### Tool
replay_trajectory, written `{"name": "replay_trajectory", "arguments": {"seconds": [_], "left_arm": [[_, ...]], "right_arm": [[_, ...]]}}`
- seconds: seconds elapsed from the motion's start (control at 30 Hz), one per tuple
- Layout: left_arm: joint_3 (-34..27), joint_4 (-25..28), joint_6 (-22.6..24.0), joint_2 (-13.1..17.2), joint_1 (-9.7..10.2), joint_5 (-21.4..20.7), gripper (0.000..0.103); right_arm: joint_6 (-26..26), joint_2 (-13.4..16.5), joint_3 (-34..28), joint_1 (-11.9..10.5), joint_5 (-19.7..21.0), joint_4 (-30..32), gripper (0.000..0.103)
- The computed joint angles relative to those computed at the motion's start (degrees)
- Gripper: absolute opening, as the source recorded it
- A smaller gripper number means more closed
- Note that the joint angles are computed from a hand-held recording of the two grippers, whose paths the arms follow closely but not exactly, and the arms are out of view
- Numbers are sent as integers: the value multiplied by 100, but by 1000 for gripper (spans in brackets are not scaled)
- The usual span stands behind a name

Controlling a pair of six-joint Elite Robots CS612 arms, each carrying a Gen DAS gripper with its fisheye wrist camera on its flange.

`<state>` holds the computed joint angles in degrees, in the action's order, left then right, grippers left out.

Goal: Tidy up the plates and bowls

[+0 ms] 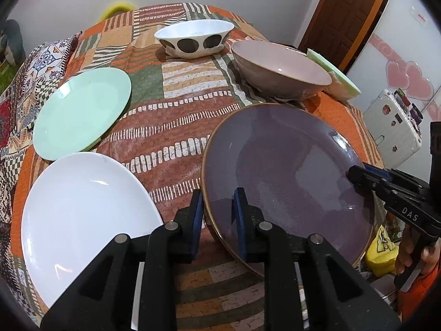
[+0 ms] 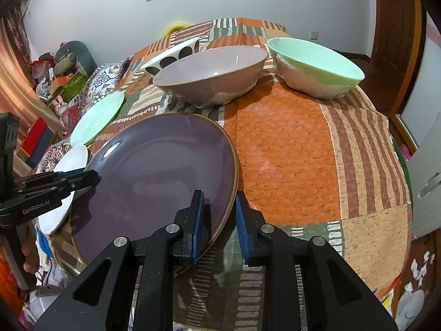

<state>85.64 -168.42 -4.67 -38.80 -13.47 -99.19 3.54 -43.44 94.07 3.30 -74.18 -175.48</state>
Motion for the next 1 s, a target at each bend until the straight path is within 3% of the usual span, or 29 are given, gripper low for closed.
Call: {"name": "replay_trajectory", "arguments": {"seconds": [0.13, 0.23, 0.53, 0.57, 0.63, 0.7, 0.8, 1.0], "left_arm": [[8, 39, 7, -17, -7, 78, 23], [98, -41, 60, -76, -23, 235, 23], [387, -501, -21, -312, 89, 210, 24], [429, -611, -42, -352, 105, 275, 25], [517, -864, -100, -424, 140, 402, 38], [627, -1223, -209, -497, 191, 547, 44], [753, -1615, -333, -603, 299, 735, 47], [914, -1915, -534, -711, 512, 1103, 52]], "right_arm": [[40, -17, -26, -13, 74, 148, 24], [18, -72, 7, 3, -103, 190, 27], [65, -274, 137, 9, -221, -222, 33], [30, -289, 125, 26, -215, -274, 33], [-63, -322, 96, 67, -165, -394, 36], [-185, -345, 53, 138, -139, -588, 43], [-347, -332, -52, 242, -33, -845, 48], [-555, -209, -363, 441, 430, -998, 57]]}}
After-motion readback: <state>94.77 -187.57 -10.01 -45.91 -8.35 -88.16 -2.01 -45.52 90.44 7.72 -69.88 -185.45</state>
